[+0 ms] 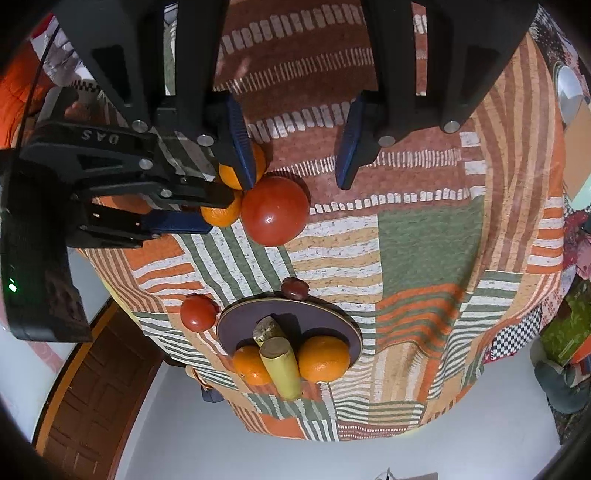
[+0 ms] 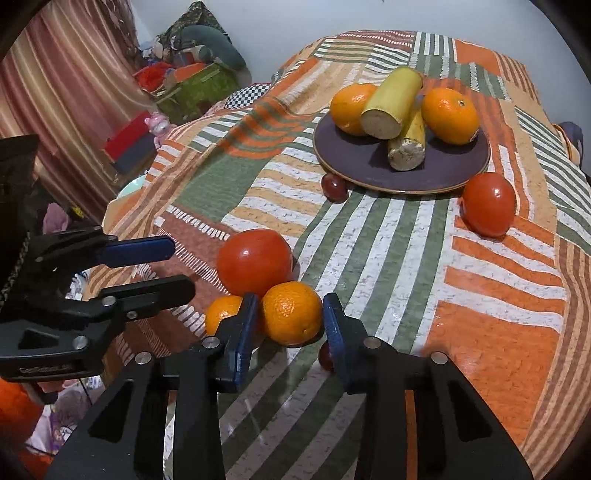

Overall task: Organize fruits
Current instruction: 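Grasp a small mandarin with the right tool while the left tool grasps a red tomato, then lower the mandarin onto the plate with the right tool while the left tool brings the tomato there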

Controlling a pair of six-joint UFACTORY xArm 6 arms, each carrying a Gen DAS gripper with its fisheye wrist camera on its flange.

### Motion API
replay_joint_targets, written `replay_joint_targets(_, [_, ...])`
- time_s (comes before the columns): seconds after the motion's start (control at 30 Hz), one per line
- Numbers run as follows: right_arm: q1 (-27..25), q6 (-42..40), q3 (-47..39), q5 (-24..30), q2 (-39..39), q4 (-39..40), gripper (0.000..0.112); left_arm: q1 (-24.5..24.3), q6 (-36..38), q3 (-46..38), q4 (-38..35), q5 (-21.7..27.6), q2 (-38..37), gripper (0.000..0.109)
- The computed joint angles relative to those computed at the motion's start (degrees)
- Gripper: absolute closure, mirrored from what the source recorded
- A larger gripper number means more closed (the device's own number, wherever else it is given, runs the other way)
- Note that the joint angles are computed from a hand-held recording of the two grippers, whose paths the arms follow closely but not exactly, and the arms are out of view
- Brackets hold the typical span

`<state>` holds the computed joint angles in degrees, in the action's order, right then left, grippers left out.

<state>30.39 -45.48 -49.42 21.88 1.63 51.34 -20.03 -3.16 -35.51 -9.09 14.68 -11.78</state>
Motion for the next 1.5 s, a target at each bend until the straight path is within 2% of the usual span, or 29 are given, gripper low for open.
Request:
replay_joint_targets(0.23, [0.03, 2.05, 2.06, -4.44, -2.73, -0.79, 0.083, -0.83, 1.39, -4.03, -2.06, 0.19, 4.77, 0.064])
replay_joint_targets(0.4, [-0.86, 8.11, 4.62, -10.32, -5.02, -8.24, 0.083, -1.54, 5.5, -7.55, -7.9, 0.41, 9.02, 0.059])
replay_joint_targets(0.5, [-2.03, 13.36, 5.38, -12.68, -5.08, -15.09, 0.083, -1.71, 4.43, -9.03, -7.33, 0.51, 10.92, 0.059])
replay_joint_targets(0.6, [-3.9, 18.51, 5.16, -12.71, -3.88, -21.78, 0.083, -1.38, 0.15, -9.93, -2.28, 0.09, 12.4, 0.058])
replay_joint_targets(0.7, [-5.24, 21.46, 4.5, -11.73, -2.05, -25.25, 0.083, -1.31, 4.13, -10.82, -7.19, 0.68, 13.45, 0.058])
replay_joint_targets(0.83, [-5.06, 18.91, 3.85, -11.12, -1.17, -21.61, 0.081, -1.16, 9.08, -11.49, -13.44, 1.17, 14.48, 0.058])
replay_joint_targets(1.03, [-4.66, 19.05, 3.25, -11.62, -0.09, -23.22, 0.079, -1.22, 8.31, -11.34, -12.0, 0.11, 14.37, 0.06])
replay_joint_targets(1.13, [-4.6, 16.66, 2.95, -11.07, 0.18, -20.58, 0.078, -0.88, 5.84, -10.56, -9.0, -1.49, 13.4, 0.06])
replay_joint_targets(1.27, [-4.44, 13.94, 2.67, -11.1, 0.38, -17.63, 0.078, -0.01, 7.6, -11.1, -11.18, -2.09, 12.37, 0.06])
replay_joint_targets(1.5, [-4.41, 9.36, 1.6, -10.67, 0.47, -12.17, 0.078, 2.05, 6.75, -14.73, -9.88, -2.43, 13.88, 0.06])
